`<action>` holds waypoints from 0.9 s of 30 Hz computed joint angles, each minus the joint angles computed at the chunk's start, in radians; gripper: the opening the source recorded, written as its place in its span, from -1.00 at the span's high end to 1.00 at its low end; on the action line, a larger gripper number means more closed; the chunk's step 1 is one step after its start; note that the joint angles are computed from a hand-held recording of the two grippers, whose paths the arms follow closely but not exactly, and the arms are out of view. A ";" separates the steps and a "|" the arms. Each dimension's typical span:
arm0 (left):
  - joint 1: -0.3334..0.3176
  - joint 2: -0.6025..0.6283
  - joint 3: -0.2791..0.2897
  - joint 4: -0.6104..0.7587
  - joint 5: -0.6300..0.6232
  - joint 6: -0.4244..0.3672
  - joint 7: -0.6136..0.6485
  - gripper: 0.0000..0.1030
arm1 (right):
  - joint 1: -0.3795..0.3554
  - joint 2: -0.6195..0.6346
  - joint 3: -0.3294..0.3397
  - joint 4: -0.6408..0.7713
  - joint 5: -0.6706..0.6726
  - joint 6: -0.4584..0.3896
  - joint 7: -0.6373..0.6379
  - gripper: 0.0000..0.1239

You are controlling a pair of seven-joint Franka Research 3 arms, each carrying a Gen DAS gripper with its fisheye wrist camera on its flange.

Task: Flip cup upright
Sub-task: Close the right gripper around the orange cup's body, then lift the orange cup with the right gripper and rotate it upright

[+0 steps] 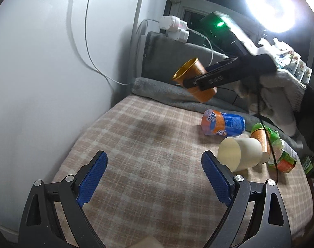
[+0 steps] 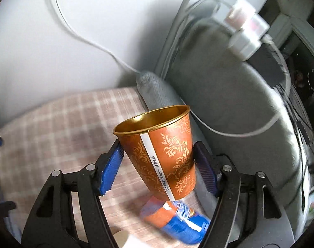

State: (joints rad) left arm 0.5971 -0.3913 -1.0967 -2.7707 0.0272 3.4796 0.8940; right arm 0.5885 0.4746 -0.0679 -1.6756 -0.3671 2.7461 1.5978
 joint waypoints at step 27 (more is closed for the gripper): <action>-0.577 0.134 0.420 0.024 0.142 -0.026 0.014 -0.78 | 0.079 -1.002 -0.116 -1.161 0.955 0.239 -0.090 -0.16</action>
